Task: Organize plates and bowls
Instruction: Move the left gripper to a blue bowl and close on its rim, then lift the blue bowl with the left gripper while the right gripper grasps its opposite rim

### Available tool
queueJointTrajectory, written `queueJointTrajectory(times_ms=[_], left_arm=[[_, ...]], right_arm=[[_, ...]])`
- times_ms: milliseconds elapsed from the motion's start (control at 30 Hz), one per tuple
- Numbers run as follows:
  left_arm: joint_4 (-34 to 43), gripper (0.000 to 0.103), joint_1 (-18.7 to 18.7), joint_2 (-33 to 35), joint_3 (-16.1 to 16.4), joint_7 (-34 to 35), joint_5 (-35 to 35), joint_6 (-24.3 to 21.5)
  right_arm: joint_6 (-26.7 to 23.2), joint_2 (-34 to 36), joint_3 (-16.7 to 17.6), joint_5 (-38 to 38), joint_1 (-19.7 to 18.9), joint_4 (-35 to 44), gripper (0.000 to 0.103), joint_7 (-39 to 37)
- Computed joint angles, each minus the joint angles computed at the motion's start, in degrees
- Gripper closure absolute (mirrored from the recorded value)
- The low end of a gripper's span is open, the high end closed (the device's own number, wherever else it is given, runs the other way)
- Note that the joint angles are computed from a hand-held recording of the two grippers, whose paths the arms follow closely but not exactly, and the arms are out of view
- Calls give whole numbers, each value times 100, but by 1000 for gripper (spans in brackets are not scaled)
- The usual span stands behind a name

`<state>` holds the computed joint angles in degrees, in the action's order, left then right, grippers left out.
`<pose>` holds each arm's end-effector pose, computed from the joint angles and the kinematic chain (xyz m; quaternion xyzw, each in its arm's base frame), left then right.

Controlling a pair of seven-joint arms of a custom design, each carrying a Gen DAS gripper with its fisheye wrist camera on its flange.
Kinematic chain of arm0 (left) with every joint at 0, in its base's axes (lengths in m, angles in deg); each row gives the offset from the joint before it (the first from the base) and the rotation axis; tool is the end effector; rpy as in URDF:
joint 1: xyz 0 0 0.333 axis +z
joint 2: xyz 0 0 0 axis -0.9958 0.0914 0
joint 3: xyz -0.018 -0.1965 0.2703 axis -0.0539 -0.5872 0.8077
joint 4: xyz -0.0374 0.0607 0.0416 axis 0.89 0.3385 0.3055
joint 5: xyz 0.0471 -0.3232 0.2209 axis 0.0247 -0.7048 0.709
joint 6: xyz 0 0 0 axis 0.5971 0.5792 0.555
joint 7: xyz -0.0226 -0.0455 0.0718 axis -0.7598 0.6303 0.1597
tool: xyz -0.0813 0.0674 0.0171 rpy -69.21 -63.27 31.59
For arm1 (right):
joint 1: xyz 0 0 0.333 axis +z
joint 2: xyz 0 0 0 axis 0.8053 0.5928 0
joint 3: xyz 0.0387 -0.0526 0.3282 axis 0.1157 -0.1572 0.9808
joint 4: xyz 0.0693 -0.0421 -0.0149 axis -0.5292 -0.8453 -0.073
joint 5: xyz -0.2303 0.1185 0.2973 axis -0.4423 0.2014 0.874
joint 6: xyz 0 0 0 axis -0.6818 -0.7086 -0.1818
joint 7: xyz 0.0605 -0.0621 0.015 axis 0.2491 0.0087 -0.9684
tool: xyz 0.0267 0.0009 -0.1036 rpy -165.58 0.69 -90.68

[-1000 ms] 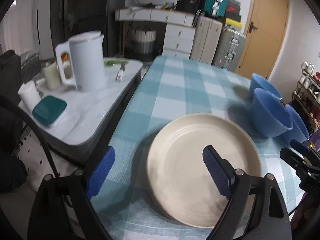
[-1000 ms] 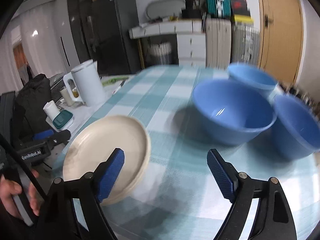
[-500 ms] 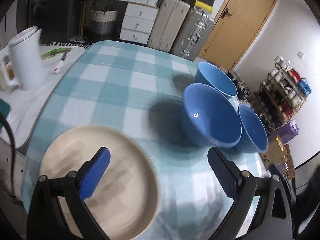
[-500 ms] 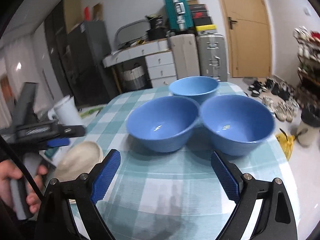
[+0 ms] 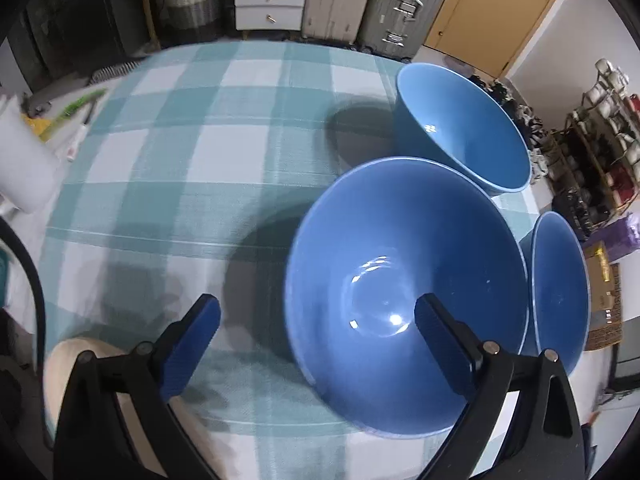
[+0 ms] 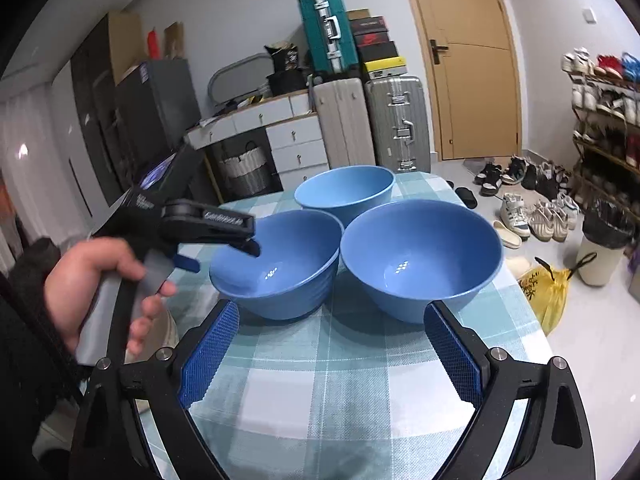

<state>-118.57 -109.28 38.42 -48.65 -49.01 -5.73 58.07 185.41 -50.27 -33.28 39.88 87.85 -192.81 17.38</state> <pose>0.4556 -0.3917 0.5287 -0.8365 0.5072 -0.1789 0.1047 0.3639 0.1104 0.5522 -0.7465 0.4751 -0.1650 0.4357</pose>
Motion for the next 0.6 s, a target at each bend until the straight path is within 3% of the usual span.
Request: queueJointTrajectory(times_ms=[67,167,200,233,267,333,433,600], left_arm=[[-88,10,31,8,22,-4,-107,209],[-91,24,44,67,35,70,-134,246],[-153,47,53,44,46,72,-131,346],[-225,62,73,23,56,104,-211,454],[-307,64,115,12,67,270,-466,604],[-438,79,163,-16,75,479,-738,843],[-230,83,123,100,49,629,-637,390],[-279,93,130,72,52,970,-926,359]], right_arm=[[-200,98,-46,84,10,102,8,82],[-368,164,-106,295,57,194,8,92],[-397,170,-104,354,42,215,8,80],[-407,144,-112,419,37,209,8,47],[-388,144,-118,479,45,204,8,1],[-378,135,-119,584,41,200,8,-50],[-511,213,-114,703,13,273,8,-68],[-703,340,-124,1076,-15,418,8,-168]])
